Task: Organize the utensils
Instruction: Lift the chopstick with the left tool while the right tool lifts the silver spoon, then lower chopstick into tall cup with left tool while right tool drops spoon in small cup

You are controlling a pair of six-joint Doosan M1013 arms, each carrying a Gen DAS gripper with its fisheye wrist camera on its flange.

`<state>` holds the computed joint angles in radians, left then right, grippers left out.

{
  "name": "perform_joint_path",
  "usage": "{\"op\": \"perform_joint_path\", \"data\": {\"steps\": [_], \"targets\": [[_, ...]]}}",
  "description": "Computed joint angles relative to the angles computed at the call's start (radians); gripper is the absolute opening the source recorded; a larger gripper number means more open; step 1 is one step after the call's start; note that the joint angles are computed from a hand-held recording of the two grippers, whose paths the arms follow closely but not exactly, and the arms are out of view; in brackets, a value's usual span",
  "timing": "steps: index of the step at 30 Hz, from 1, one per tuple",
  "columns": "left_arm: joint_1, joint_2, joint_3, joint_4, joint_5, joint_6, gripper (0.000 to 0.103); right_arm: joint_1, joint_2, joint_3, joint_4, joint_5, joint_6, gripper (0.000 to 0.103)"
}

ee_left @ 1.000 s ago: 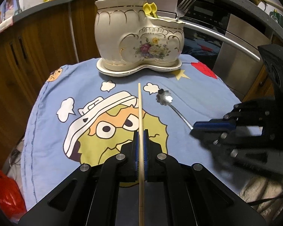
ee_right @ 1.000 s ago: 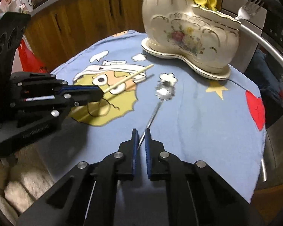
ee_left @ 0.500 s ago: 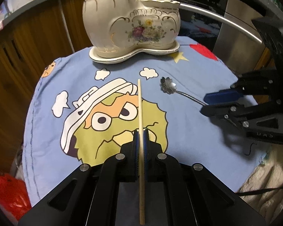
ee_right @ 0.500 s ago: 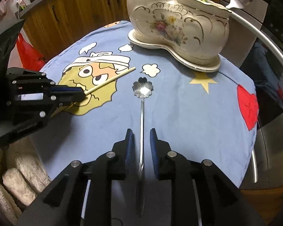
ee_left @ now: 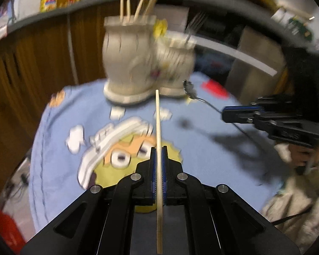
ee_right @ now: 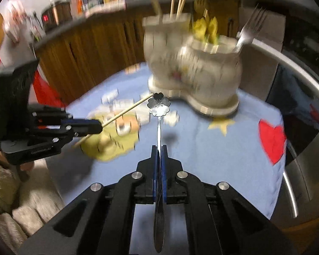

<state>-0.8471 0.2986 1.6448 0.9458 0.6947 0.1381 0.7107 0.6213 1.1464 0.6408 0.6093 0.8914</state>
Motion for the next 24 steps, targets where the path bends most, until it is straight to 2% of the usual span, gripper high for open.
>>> {"op": "perform_joint_path", "data": {"steps": [5,7,9,11,15,17,22,24], "targets": [[-0.012,-0.045,0.040,0.266,-0.061,-0.184,0.005,-0.025,-0.032,0.036,0.325,-0.118,-0.271,0.003],[-0.004,-0.060,0.048,0.415,-0.068,-0.321,0.005,-0.030,-0.031,0.028,0.460,-0.177,-0.375,0.003],[0.003,-0.064,0.049,0.554,-0.042,-0.454,0.005,-0.033,-0.018,0.004,0.571,-0.215,-0.446,0.003],[0.018,-0.056,0.036,0.699,0.021,-0.587,0.005,-0.033,0.004,-0.037,0.640,-0.255,-0.478,0.003],[0.062,-0.024,-0.006,0.884,0.081,-0.788,0.005,-0.037,0.079,-0.159,0.721,-0.307,-0.447,0.003],[0.083,0.000,-0.032,0.955,0.102,-0.872,0.005,-0.040,0.111,-0.209,0.775,-0.319,-0.437,0.003],[0.117,0.064,-0.112,0.979,0.133,-0.906,0.005,-0.035,0.164,-0.279,0.914,-0.370,-0.537,0.003],[0.124,0.083,-0.135,0.966,0.149,-0.891,0.005,-0.030,0.187,-0.311,0.866,-0.380,-0.497,0.003]]}}
